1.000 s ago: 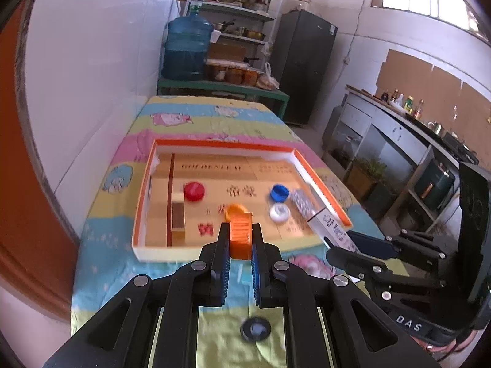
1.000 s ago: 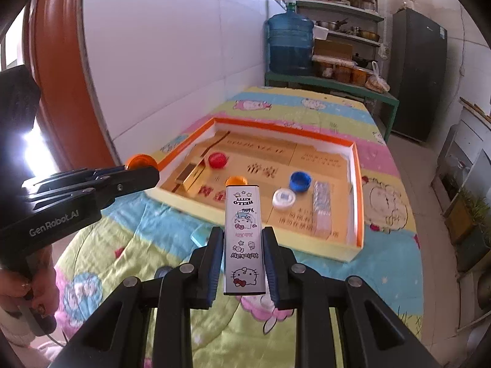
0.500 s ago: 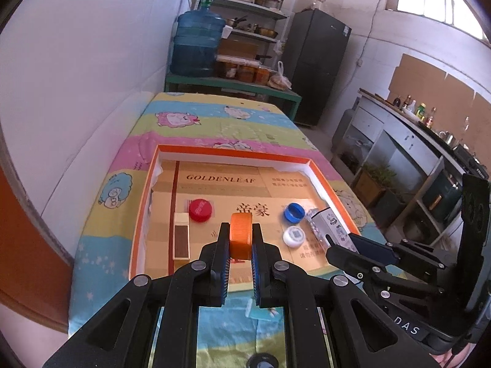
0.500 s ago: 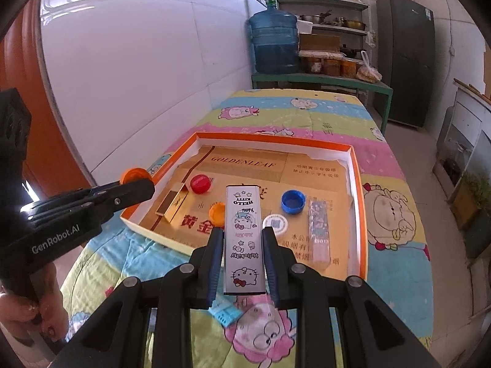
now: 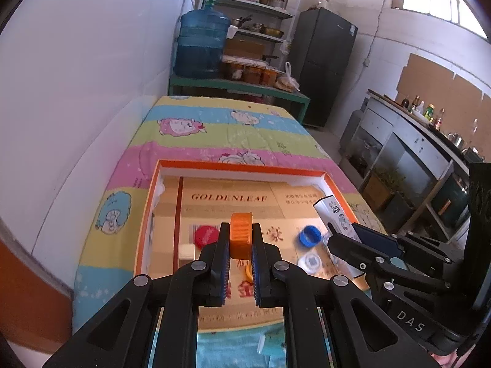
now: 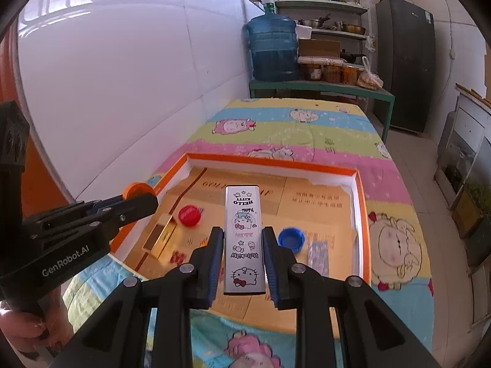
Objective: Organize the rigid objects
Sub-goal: 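Carry the orange cap in the left tool and Hello Kitty card in the right tool over the box lid, then lower and open the left tool to drop the orange cap while the right tool releases the card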
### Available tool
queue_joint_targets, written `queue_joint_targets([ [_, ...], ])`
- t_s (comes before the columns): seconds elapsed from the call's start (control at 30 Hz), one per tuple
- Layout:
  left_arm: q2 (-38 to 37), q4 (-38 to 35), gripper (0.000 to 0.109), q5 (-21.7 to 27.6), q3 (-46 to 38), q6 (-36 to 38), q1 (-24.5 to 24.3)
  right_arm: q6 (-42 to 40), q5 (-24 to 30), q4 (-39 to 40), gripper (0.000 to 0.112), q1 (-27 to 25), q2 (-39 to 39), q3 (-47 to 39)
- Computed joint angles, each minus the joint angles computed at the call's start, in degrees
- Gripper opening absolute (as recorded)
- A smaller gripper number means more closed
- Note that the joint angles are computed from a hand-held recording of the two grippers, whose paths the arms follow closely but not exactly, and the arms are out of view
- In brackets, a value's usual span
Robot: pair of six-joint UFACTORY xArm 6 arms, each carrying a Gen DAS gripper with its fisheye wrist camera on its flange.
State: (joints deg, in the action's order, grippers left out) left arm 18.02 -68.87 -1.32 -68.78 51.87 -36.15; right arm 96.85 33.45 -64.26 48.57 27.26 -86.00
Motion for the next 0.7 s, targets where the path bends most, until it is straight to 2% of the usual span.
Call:
queue_joint_targets([
  [0.33, 3.6, 10.8, 0.012, 3.4, -1.7, -11.2, 2.1, -3.0, -1.3, 2.1, 0.026, -2.1, 4.0, -4.5],
  [0.7, 7.8, 18.8, 0.012, 6.3, -3.8, -18.0, 3.0, -8.4, -2.5, 7.2, 0.026, -3.5, 8.6, -8.3],
])
